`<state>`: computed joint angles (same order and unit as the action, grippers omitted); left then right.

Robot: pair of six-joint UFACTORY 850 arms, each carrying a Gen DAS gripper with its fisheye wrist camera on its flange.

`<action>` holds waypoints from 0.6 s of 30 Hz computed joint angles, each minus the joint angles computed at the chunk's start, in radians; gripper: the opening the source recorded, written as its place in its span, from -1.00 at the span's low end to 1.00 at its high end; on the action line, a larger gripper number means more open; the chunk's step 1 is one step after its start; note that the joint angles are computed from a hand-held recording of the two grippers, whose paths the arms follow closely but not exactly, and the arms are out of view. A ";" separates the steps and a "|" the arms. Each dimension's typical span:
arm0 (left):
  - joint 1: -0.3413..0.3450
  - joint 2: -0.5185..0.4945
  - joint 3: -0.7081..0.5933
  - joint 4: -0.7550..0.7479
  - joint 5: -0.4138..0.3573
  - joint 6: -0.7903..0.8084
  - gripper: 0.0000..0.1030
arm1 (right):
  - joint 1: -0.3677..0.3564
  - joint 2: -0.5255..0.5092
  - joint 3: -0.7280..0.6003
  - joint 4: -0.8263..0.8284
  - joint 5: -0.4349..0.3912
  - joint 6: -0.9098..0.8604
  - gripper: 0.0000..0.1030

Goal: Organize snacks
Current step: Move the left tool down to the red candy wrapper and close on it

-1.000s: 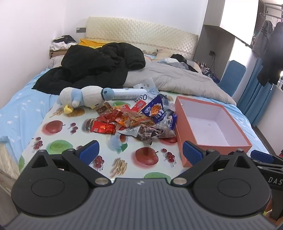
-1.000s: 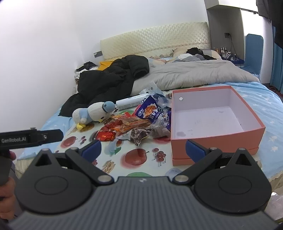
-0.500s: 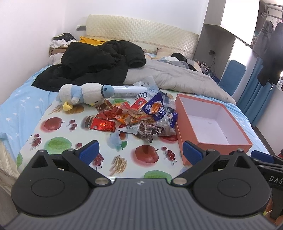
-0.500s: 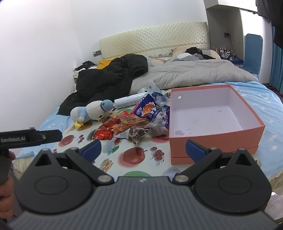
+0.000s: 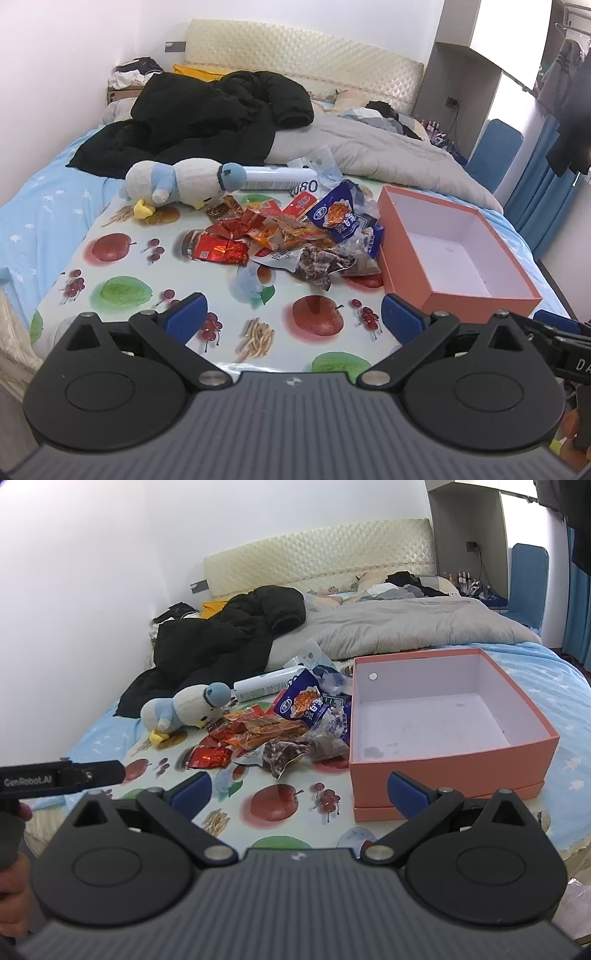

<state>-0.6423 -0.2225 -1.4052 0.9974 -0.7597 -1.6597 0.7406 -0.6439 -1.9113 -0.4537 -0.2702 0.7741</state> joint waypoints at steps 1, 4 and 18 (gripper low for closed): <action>0.006 -0.002 0.001 -0.001 0.006 0.001 0.98 | 0.000 -0.008 -0.008 0.009 0.000 -0.010 1.00; 0.028 -0.014 -0.002 -0.006 0.022 0.011 0.98 | -0.004 -0.033 -0.035 0.066 -0.006 -0.064 1.00; 0.139 -0.089 -0.013 -0.061 0.093 0.060 0.98 | -0.024 -0.204 -0.267 0.412 -0.037 -0.414 1.00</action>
